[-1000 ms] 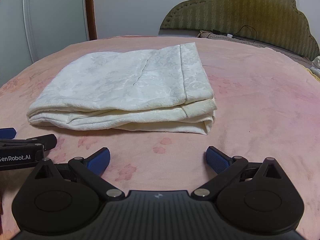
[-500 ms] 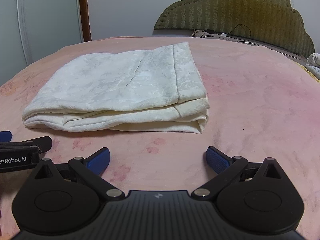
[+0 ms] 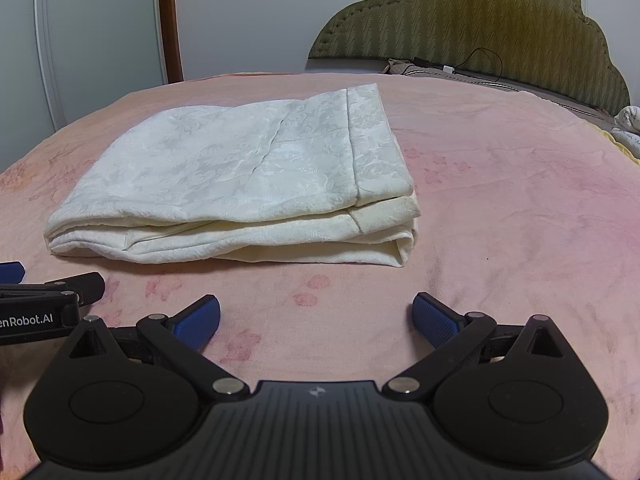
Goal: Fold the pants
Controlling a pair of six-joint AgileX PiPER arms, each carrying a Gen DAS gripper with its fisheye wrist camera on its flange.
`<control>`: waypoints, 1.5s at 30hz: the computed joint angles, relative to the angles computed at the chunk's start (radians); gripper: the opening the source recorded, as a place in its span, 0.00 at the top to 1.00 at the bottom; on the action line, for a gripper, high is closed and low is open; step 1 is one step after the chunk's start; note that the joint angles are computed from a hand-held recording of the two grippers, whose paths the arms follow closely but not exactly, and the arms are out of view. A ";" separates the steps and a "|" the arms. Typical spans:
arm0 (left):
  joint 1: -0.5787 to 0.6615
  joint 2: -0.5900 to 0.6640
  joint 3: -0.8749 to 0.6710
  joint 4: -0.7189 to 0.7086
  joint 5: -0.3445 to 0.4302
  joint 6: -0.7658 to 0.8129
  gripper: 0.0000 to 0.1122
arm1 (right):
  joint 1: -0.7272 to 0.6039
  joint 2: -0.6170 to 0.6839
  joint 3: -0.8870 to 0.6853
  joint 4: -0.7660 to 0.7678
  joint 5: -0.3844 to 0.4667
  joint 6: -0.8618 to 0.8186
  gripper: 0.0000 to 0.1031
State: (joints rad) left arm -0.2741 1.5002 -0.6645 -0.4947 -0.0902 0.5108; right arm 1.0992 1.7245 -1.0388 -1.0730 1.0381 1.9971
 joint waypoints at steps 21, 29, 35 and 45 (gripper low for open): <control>-0.001 -0.001 -0.001 -0.012 0.002 0.010 0.08 | 0.000 -0.001 0.001 0.000 0.000 0.000 0.00; 0.000 -0.001 0.000 -0.005 0.002 0.004 0.08 | 0.000 -0.001 0.001 0.000 -0.001 0.001 0.00; 0.000 -0.001 0.000 -0.003 0.001 0.002 0.08 | 0.000 -0.001 0.002 0.000 -0.001 0.001 0.00; 0.000 -0.001 0.000 -0.001 0.001 0.001 0.08 | 0.005 0.001 0.003 -0.005 0.016 0.019 0.00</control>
State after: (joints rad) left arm -0.2742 1.4997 -0.6647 -0.4960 -0.0889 0.5115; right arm 1.1040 1.7253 -1.0359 -1.0776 1.0538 2.0164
